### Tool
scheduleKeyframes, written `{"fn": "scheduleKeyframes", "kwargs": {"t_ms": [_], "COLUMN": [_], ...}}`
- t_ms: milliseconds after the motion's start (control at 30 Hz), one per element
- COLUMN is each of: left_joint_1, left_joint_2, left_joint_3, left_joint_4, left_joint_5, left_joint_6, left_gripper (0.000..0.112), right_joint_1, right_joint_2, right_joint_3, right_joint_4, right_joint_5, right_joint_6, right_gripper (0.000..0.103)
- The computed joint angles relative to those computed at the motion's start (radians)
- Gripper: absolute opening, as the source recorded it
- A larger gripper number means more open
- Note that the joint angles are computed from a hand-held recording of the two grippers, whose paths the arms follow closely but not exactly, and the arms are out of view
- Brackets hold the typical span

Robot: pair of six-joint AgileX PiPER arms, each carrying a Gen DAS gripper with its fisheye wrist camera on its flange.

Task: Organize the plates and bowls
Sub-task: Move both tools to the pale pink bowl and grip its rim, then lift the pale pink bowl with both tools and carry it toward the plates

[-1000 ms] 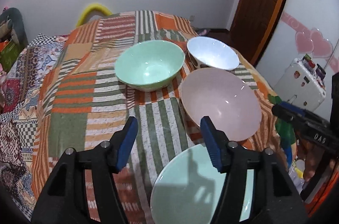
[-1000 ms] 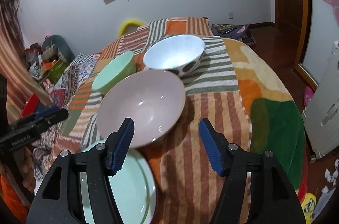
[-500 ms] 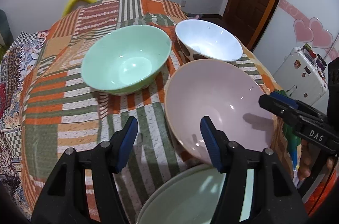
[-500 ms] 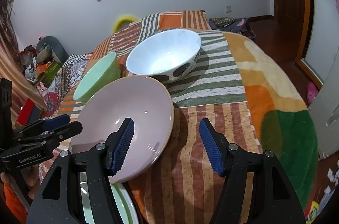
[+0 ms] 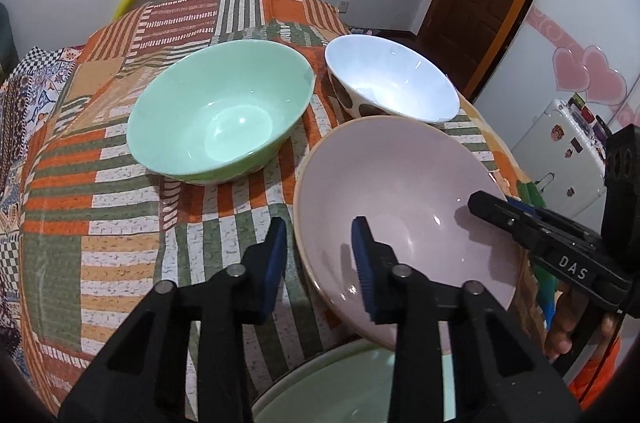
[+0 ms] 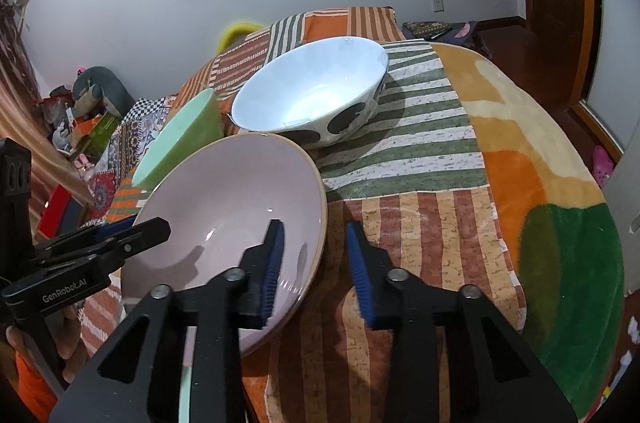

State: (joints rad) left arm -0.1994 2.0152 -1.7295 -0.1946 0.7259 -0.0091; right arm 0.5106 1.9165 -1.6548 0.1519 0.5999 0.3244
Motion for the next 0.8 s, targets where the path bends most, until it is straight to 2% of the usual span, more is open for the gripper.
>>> {"fn": "scheduleKeyframes", "kwargs": {"t_ms": [67, 133, 267, 500, 800], "left_joint_1": [0.0, 0.0, 0.009, -0.001, -0.013], "left_joint_2": [0.007, 0.008, 0.01, 0.008, -0.056], "left_joint_3": [-0.008, -0.007, -0.012, -0.015, 0.053], "left_joint_4": [-0.005, 0.003, -0.021, 0.017, 0.018], "left_joint_5": [0.003, 0.0, 0.015, 0.026, 0.016], "left_joint_6": [-0.001, -0.015, -0.007, -0.029, -0.031], "left_gripper": [0.022, 0.02, 0.02, 0.02, 0.02], "right_joint_1": [-0.008, -0.007, 0.006, 0.004, 0.005], "right_joint_2": [0.003, 0.006, 0.003, -0.003, -0.02], "right_joint_3": [0.003, 0.003, 0.0, 0.001, 0.001], "right_joint_4": [0.043, 0.055, 0.02, 0.019, 0.032], "right_joint_5": [-0.004, -0.004, 0.002, 0.001, 0.012], "right_joint_6": [-0.032, -0.042, -0.025, -0.015, -0.01], "right_gripper": [0.022, 0.017, 0.015, 0.015, 0.015]}}
